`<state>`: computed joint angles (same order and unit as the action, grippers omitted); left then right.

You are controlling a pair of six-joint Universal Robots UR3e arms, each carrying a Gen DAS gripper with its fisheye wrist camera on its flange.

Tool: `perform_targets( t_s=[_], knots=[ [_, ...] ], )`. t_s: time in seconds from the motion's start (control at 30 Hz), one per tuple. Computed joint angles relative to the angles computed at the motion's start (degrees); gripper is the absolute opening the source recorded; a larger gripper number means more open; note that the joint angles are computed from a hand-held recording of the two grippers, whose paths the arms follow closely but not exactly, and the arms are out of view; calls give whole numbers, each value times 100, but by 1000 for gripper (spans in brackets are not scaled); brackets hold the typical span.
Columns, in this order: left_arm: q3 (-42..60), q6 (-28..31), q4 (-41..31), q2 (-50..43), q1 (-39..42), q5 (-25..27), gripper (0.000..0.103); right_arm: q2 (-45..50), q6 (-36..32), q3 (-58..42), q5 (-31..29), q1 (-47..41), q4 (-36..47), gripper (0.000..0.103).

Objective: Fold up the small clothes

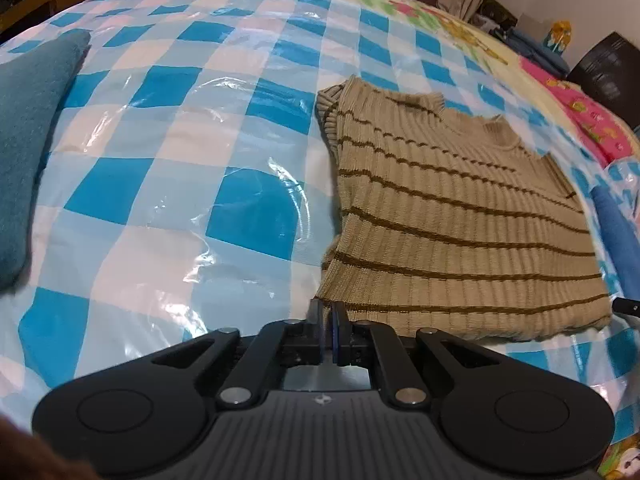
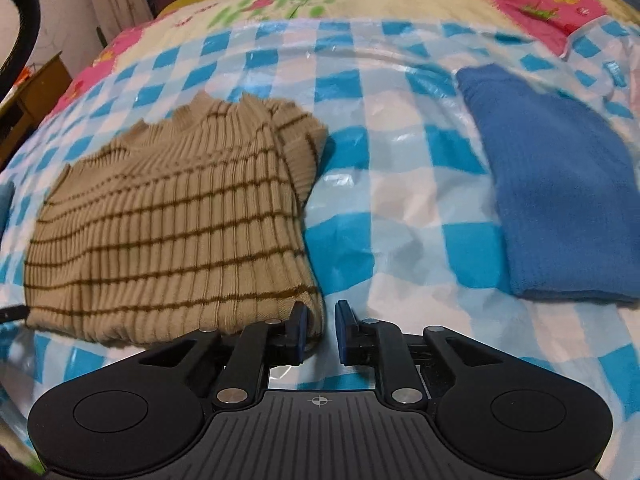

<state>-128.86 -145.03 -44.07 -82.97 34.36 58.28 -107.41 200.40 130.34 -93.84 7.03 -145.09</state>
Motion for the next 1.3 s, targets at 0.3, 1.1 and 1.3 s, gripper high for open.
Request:
perform_targets(
  t_s=[0.3,1.1,1.3],
  knots=[
    [-230,87,-311,658,325,-755,14,984,191,-1347,-174,816,-350,21],
    [-593,-184,443,-48,321,-940,15,5147,178,-5869,89,1903,99,24],
    [-645,-6,401,-77,332,-954,16,6087,376,-6974,245,1914,764,25]
  ],
)
